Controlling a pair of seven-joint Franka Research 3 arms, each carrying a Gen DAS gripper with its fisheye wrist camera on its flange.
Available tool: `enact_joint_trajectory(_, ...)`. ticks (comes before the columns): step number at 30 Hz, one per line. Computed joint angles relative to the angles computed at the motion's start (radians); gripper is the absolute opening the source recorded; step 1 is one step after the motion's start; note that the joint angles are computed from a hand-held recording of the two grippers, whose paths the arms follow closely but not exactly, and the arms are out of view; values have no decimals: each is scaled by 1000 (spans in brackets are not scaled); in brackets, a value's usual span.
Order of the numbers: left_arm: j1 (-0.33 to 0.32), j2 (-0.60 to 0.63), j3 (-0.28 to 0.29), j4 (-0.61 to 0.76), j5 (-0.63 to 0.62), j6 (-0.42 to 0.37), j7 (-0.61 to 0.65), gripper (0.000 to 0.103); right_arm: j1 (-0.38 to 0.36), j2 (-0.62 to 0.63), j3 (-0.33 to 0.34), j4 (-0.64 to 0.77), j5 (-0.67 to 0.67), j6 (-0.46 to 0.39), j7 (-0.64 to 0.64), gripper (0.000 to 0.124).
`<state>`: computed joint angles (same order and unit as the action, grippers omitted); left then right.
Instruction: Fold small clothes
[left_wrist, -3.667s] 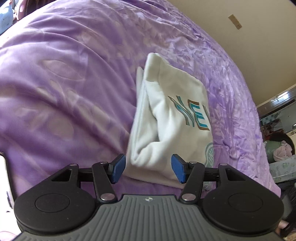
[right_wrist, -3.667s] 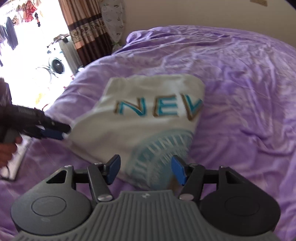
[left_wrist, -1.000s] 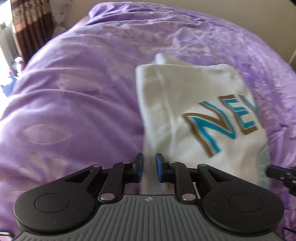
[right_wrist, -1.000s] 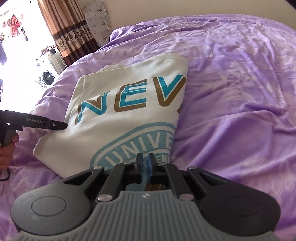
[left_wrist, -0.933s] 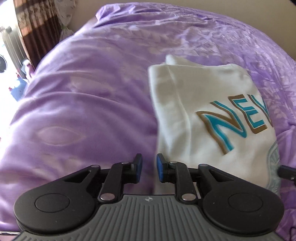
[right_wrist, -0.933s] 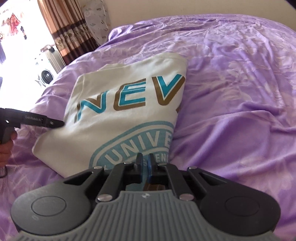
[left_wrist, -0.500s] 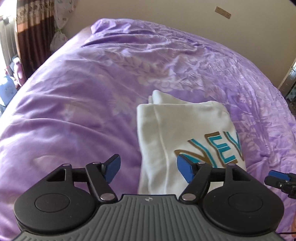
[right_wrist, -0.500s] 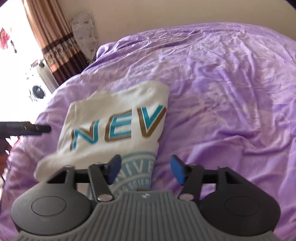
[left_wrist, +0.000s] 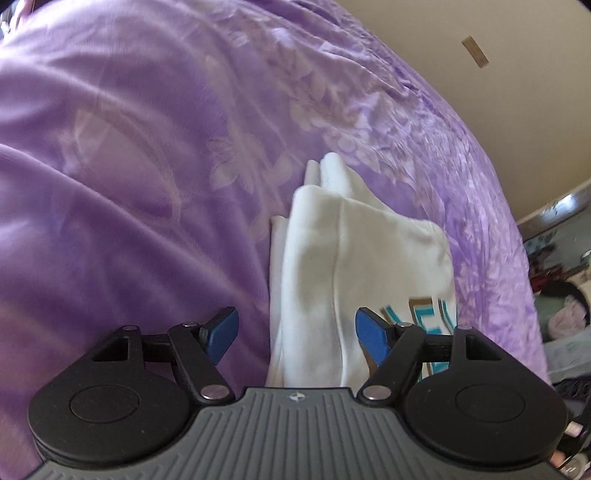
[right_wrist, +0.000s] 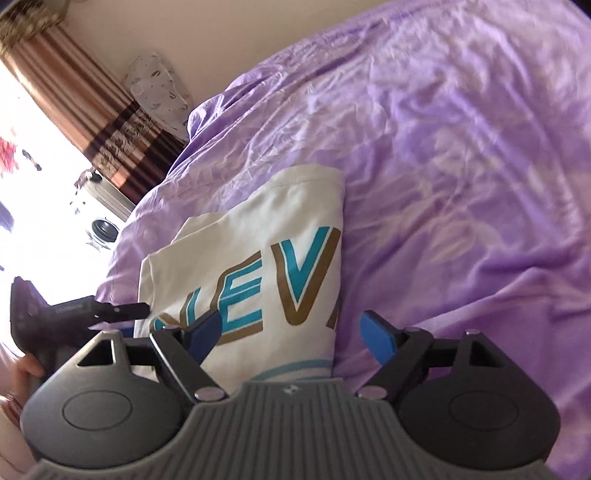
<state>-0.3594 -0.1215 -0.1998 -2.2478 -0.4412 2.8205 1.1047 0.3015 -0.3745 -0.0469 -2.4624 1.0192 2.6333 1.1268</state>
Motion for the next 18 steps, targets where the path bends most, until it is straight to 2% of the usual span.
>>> enact_joint_trajectory(4, -8, 66, 12, 50, -156, 13, 124, 84, 9, 82, -46, 50, 149, -61, -67, 78)
enact_joint_trajectory(8, 27, 126, -16, 105, -251, 7, 207, 84, -28, 169, -43, 99, 280, -120, -119, 77)
enact_joint_trajectory(10, 49, 147, -33, 125, -338, 7, 271, 80, -50, 211, -31, 123, 323, -143, -139, 77)
enact_joint_trajectory(14, 86, 184, -60, 161, -428, -4, 338, 71, -85, 278, -2, 168, 413, -179, -213, 68)
enact_joint_trajectory(16, 98, 203, -69, 180, -426, -6, 331, 64, -100, 312, 8, 190, 463, -200, -249, 63)
enact_joint_trajectory(18, 109, 217, -78, 195, -414, -10, 322, 61, -113, 345, 21, 211, 496, -204, -265, 52)
